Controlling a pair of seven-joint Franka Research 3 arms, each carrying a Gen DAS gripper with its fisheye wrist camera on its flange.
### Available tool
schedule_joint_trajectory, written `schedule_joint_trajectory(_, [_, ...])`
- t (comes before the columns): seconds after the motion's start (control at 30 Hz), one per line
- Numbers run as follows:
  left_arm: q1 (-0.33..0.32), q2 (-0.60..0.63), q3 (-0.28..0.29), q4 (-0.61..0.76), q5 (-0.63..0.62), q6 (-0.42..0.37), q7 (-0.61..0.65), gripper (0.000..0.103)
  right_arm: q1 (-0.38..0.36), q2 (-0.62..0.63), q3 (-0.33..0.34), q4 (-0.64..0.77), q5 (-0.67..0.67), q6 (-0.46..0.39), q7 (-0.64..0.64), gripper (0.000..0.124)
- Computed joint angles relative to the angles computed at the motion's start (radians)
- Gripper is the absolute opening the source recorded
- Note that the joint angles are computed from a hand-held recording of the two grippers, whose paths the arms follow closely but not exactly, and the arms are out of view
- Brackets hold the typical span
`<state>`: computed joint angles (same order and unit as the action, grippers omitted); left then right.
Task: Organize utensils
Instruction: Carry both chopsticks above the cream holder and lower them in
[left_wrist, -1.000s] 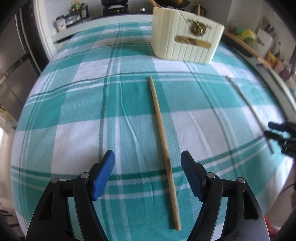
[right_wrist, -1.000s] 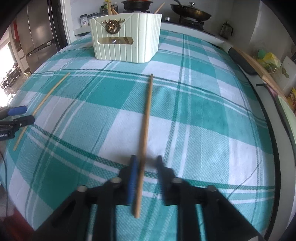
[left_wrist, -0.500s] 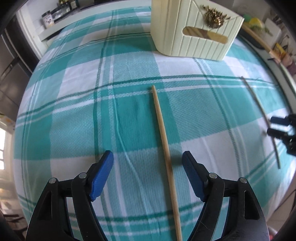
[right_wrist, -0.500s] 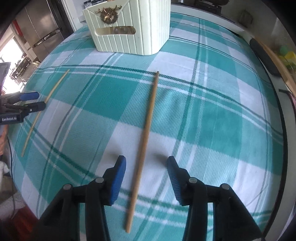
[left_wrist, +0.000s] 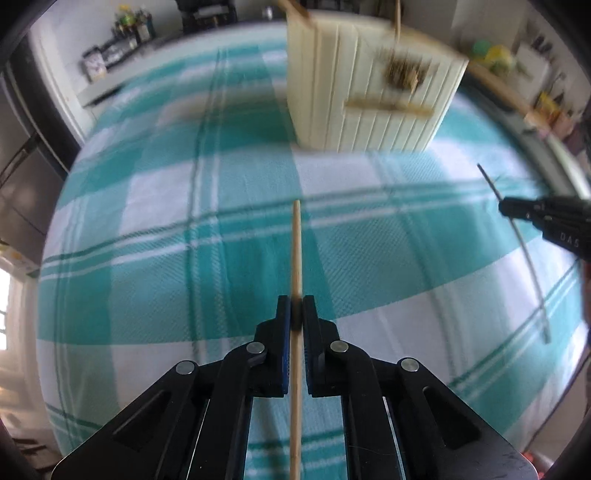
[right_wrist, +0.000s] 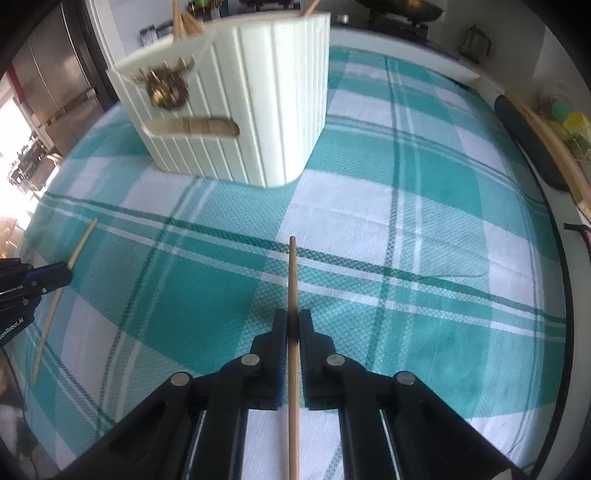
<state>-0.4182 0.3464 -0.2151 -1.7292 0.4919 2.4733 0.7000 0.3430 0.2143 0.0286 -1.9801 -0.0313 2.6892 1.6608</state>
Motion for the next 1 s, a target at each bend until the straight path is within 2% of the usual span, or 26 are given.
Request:
schedule_joint_trajectory(0.2, [0.000,-0.216,0.014,-0.197,0.176,0.231,-0.173,0.005,-0.029,-0.257,0.051,-0.233,0.221,0.207,-0.194,0.006])
schedule_joint_trajectory(0.4, [0.028,-0.298,-0.015,-0.238,0.367,0.318,-0.344,0.005,0.017,-0.413,0.047,-0.354,0.357,0.325,-0.334,0.006])
schedule_joint_trajectory(0.6, [0.042,-0.303,-0.043,-0.213,0.416,0.320,-0.373,0.004,0.027,-0.464,0.062,-0.401,0.383,0.441,-0.350,0.006])
schedule_joint_trajectory(0.77, [0.043,-0.322,-0.056,-0.209,0.419,0.312,-0.349,0.004,0.050,-0.481,0.042,-0.395,0.388,0.455,-0.379,0.006])
schedule_joint_trajectory(0.87, [0.045,-0.329,-0.062,-0.220,0.417,0.313,-0.340,0.004,0.008,-0.487,0.071,-0.391,0.360,0.443,-0.359,0.006])
schedule_joint_trajectory(1.0, [0.044,-0.322,-0.066,-0.229,0.395,0.297,-0.316,0.004,-0.086,-0.460,0.138,-0.374,0.273,0.413,-0.280,0.006])
